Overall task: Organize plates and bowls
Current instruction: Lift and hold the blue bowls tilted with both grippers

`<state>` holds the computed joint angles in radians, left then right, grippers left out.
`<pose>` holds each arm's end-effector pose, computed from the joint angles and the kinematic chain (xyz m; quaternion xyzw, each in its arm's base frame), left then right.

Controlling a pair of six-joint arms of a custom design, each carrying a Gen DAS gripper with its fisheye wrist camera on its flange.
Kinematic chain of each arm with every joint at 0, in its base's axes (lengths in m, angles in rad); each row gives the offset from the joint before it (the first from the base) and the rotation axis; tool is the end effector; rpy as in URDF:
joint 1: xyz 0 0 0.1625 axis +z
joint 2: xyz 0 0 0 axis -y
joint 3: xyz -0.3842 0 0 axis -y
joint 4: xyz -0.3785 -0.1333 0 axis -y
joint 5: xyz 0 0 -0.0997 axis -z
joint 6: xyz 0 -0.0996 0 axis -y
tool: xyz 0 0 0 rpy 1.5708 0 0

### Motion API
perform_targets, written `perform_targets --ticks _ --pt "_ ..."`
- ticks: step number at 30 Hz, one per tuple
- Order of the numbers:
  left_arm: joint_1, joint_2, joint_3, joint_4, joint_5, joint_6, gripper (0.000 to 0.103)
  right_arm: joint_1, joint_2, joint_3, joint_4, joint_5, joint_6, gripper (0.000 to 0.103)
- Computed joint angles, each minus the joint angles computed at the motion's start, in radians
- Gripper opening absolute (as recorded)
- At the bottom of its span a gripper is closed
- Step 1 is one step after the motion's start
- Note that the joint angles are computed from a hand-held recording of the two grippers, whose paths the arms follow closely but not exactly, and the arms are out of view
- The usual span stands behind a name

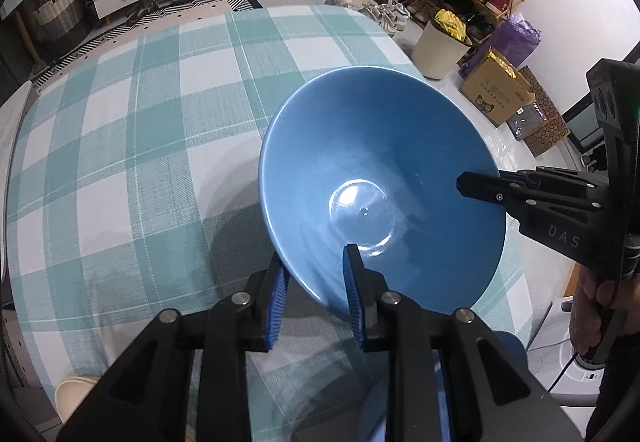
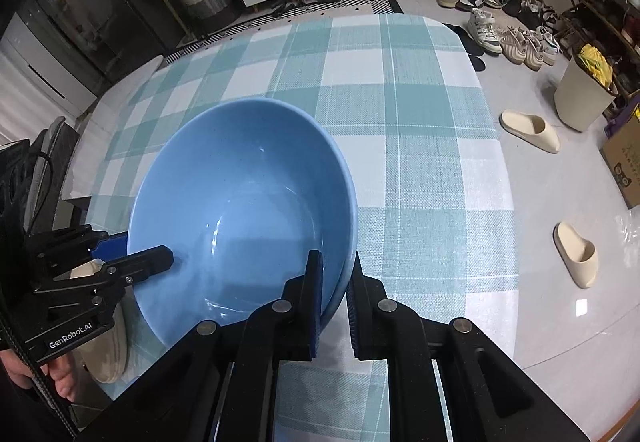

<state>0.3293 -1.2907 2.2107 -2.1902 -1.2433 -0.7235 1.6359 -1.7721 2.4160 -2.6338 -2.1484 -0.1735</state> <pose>-0.3277 -0.2867 0.1110 0.2734 0.9367 -0.0521 0.2123 0.1016 -0.3450 0.2761 0.0528 -0.9380 0.1840 0.2890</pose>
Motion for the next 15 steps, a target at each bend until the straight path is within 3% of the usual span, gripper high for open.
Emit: perform_targets --ticks 9,15 --pt "-0.073 -0.077 -0.013 0.075 0.030 -0.010 0.024 0.112 -0.079 -0.012 0.093 -0.043 0.068 0.011" --pt "-0.093 -0.106 -0.034 0.113 0.010 -0.028 0.024 0.174 -0.135 -0.026 0.190 -0.068 0.145 0.011"
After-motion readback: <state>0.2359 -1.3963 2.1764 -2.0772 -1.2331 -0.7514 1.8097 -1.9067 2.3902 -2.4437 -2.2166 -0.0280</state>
